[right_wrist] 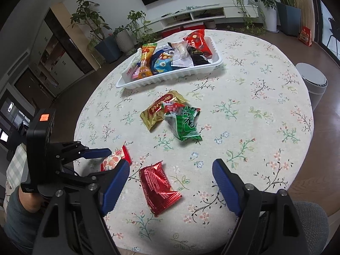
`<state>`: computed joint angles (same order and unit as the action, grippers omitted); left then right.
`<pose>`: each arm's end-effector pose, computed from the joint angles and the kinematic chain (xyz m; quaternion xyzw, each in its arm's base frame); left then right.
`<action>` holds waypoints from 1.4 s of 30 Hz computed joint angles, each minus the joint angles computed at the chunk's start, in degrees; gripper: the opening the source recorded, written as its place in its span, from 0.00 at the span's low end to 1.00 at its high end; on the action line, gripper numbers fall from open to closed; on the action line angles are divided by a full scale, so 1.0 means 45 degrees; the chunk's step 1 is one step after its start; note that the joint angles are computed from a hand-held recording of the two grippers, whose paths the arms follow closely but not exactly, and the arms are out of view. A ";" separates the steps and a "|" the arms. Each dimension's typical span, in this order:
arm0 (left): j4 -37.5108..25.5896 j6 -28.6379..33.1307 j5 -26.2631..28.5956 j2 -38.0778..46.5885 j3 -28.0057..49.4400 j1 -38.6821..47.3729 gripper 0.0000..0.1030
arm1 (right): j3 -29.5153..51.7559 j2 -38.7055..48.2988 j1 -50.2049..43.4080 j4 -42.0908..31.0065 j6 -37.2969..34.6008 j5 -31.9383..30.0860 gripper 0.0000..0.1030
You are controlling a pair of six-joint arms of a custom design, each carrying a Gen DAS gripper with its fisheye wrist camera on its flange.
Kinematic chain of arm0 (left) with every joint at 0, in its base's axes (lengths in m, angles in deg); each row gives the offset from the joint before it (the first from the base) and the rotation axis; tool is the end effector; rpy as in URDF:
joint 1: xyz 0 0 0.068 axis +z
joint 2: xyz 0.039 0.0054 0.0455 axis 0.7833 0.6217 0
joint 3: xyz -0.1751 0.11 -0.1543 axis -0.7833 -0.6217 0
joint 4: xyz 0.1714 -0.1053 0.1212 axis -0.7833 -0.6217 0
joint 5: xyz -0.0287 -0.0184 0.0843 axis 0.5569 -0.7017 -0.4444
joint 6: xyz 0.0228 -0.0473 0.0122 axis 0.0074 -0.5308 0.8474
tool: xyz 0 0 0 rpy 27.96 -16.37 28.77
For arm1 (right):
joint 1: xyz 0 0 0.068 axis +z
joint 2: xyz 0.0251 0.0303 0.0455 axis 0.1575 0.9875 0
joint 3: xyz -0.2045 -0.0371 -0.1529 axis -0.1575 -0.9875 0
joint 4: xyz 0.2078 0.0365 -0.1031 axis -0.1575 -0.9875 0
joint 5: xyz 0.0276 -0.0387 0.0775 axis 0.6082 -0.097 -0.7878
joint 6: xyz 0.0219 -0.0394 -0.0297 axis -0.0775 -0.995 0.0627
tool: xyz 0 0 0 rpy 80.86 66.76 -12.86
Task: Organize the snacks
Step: 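Grasp the red-white packet with the left tool while the right tool grasps the green packet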
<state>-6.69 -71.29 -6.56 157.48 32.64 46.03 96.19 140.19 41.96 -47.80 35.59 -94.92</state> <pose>0.1720 -0.0243 0.0056 0.2160 0.9518 -0.0850 0.2005 0.1719 0.1191 0.0558 -0.1296 0.9378 0.2191 0.2360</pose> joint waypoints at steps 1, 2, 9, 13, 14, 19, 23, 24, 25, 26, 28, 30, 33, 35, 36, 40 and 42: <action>-0.0103 0.0011 -0.0097 -0.0043 0.0030 -0.0083 0.46 | 0.0065 0.0014 0.0059 -0.0077 -0.0039 0.0062 0.80; -0.0146 0.0004 -0.0196 -0.0082 0.0024 -0.0193 0.46 | 0.0168 0.0062 0.0124 -0.0181 -0.0086 0.0111 0.80; -0.0850 -0.0279 -0.0704 -0.0339 0.0338 -0.0813 0.42 | 0.0838 0.0382 0.0089 -0.0852 -0.0344 0.0318 0.80; -0.1217 -0.0495 -0.0703 -0.0449 0.0504 -0.0953 0.35 | 0.1398 0.0411 -0.0017 -0.1533 -0.0688 0.0618 0.80; -0.1237 -0.0603 -0.0805 -0.0488 0.0497 -0.1052 0.34 | 0.1536 0.0437 -0.0060 -0.1670 -0.0806 0.0650 0.80; -0.0917 -0.0862 -0.0817 -0.0389 0.0393 -0.1093 0.32 | 0.2634 0.0896 -0.0080 -0.2526 -0.1482 0.0988 0.80; -0.0195 -0.0824 -0.0219 -0.0209 -0.0006 -0.0518 0.32 | 0.3551 0.1550 0.0092 -0.3079 -0.1872 0.1197 0.78; 0.0087 -0.0783 -0.0024 -0.0097 -0.0154 -0.0300 0.32 | 0.3760 0.1720 0.0134 -0.3184 -0.1939 0.1239 0.76; 0.0262 -0.0734 0.0130 -0.0084 -0.0290 -0.0114 0.32 | 0.3962 0.1905 0.0172 -0.3263 -0.2011 0.1268 0.76; 0.0412 -0.0679 0.0258 -0.0059 -0.0385 0.0062 0.32 | 0.4255 0.2181 0.0212 -0.3392 -0.2100 0.1310 0.75; 0.0791 -0.0664 0.0454 0.0112 -0.0539 0.0302 0.32 | 0.4663 0.2546 0.0271 -0.3614 -0.2191 0.1395 0.75; 0.0983 -0.0607 0.0610 0.0150 -0.0659 0.0553 0.32 | 0.5177 0.3022 0.0331 -0.3863 -0.2336 0.1540 0.73; 0.1373 -0.0764 0.0735 0.0264 -0.0814 0.0708 0.32 | 0.5947 0.3719 0.0355 -0.4252 -0.2489 0.1618 0.70; 0.1482 -0.0839 0.0808 0.0351 -0.0798 0.0766 0.32 | 0.6498 0.4210 0.0379 -0.4543 -0.2583 0.1717 0.65; 0.1541 -0.0849 0.0853 0.0373 -0.0821 0.0817 0.32 | 0.6792 0.4449 0.0390 -0.4734 -0.2650 0.1780 0.64; 0.1602 -0.0961 0.0879 0.0348 -0.0842 0.0908 0.32 | 0.7618 0.5211 0.0341 -0.5212 -0.2791 0.1821 0.58; 0.1638 -0.0974 0.0941 0.0364 -0.0847 0.1023 0.32 | 0.7550 0.5254 0.0371 -0.4946 -0.2921 0.1975 0.57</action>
<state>0.68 -75.67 -2.33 159.12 28.82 50.63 130.17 163.83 43.63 -70.06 22.44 -86.03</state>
